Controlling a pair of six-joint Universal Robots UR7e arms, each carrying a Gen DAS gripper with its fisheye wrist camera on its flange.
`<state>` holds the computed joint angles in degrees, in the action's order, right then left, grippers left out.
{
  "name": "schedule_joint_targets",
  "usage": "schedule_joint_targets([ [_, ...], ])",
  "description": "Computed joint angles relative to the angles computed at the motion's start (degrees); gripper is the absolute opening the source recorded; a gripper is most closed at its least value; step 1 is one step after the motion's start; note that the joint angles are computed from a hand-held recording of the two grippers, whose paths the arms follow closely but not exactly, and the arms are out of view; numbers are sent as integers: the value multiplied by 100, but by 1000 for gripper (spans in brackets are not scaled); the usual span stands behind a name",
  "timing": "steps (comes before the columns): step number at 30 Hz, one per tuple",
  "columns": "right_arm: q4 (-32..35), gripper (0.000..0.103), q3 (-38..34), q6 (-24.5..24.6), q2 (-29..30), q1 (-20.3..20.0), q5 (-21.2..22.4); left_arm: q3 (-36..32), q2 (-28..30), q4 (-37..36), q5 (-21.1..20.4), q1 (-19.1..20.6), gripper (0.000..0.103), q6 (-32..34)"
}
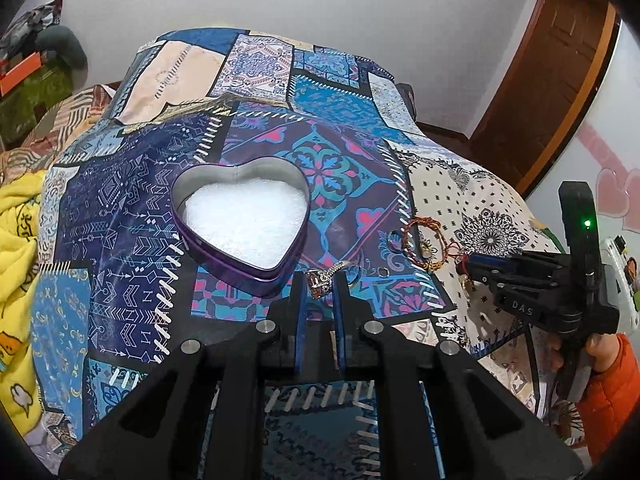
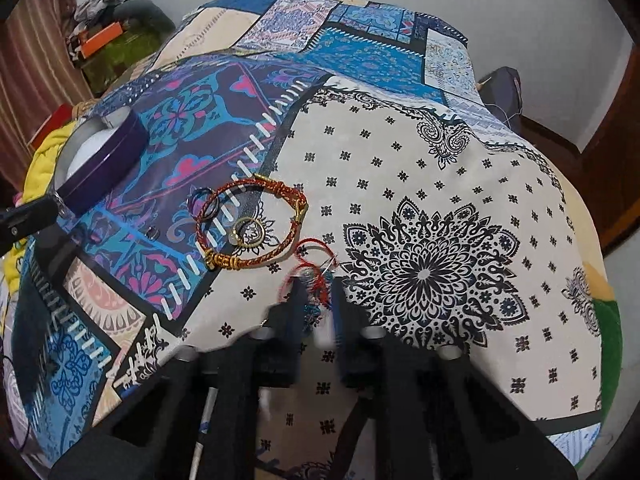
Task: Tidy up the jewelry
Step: 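Grasp a silver ring with the left tool while the right tool grasps the red-string earring, then carry the ring with the left tool while the right tool carries the earring over the heart tin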
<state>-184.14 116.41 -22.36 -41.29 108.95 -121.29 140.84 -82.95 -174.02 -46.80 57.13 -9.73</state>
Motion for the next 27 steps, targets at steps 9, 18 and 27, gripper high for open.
schedule_joint_targets([
  [9,-216,6,363,353,-319,71,370,-1,-30,-8,-54,84,11,-29],
  [18,-528,6,499,330,-633,350,549,142,-300,47,118,-158,11,-111],
  [27,-776,6,350,267,-671,738,806,342,-818,295,395,-463,11,-285],
])
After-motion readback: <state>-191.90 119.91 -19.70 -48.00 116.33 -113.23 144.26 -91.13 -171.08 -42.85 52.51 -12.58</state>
